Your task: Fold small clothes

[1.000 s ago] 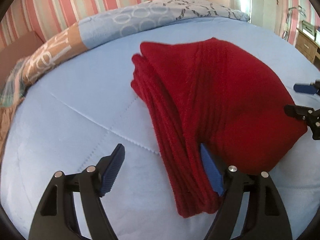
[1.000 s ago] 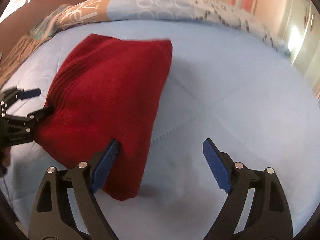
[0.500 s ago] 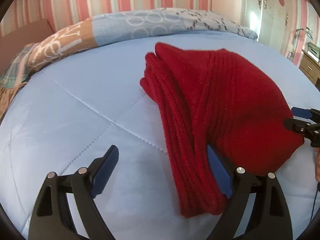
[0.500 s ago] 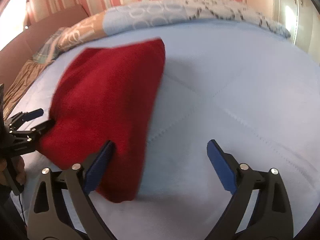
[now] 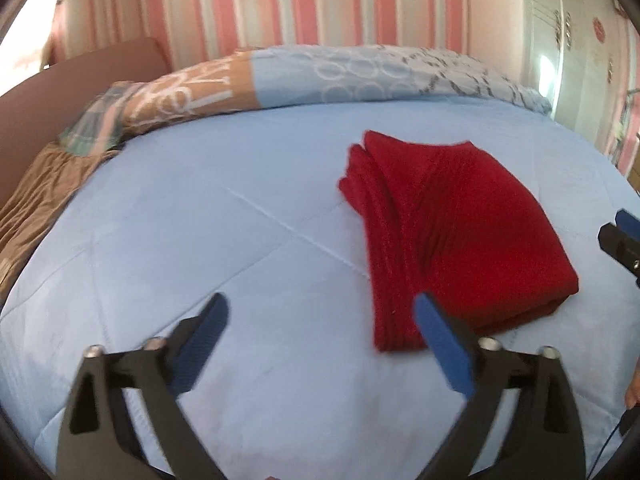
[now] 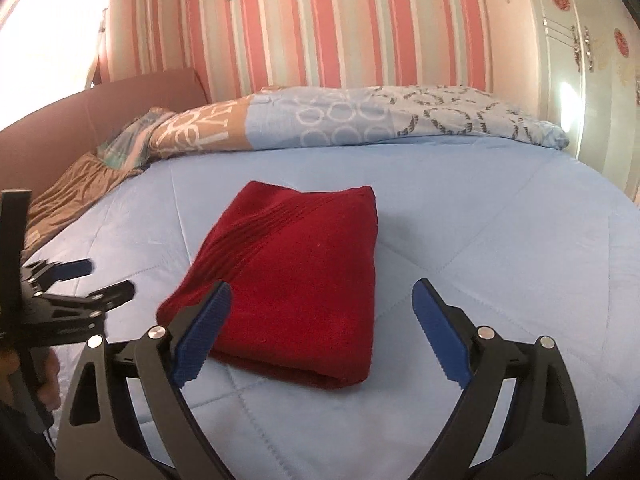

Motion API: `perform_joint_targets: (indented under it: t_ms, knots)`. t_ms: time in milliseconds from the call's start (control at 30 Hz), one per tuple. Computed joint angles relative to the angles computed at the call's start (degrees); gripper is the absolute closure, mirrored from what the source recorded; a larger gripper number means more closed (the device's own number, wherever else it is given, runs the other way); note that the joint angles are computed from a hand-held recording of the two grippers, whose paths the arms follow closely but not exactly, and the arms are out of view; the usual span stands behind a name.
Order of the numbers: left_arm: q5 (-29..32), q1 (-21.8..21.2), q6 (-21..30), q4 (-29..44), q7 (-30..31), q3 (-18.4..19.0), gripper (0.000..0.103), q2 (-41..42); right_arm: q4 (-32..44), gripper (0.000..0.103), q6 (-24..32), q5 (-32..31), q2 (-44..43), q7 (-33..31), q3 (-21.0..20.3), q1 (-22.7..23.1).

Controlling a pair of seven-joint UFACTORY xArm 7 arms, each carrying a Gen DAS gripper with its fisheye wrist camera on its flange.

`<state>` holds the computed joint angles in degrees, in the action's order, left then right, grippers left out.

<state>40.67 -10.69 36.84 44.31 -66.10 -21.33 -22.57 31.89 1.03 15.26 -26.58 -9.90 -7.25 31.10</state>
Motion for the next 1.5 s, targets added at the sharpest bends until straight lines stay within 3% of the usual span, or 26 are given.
perform_joint_targets:
  t_ms: [333, 600, 800, 1100, 1500]
  knots:
    - [-5.15, -2.06, 7.06, -4.66, -0.23, -3.67, 0.003, -11.53, -5.48, 0.011, 1.95, -5.73, -9.31, 13.78, 14.05, -12.95]
    - [-9.32, -2.59, 12.07, -5.19, 0.15, -6.47, 0.002, -17.59, -7.53, 0.003, 5.79, -10.88, -17.20, 23.46, 18.84, -16.29]
    - [-9.54, -2.22, 15.41, -4.43, 1.11, -8.81, 0.002, -21.14, -7.49, 0.003, 11.23, -14.01, -22.03, 27.78, 20.03, -16.39]
    - [-11.47, -1.87, 15.38, -3.12, 1.81, -11.06, 0.002, -24.44, -6.71, 0.003, 17.66, -16.70, -26.55, 30.92, 21.17, -15.91]
    - [-13.66, 0.35, 15.29, -1.35, 3.35, -11.62, 0.002, -26.63, -5.98, 0.003, 18.04, -19.27, -28.44, 32.92, 22.49, -16.70]
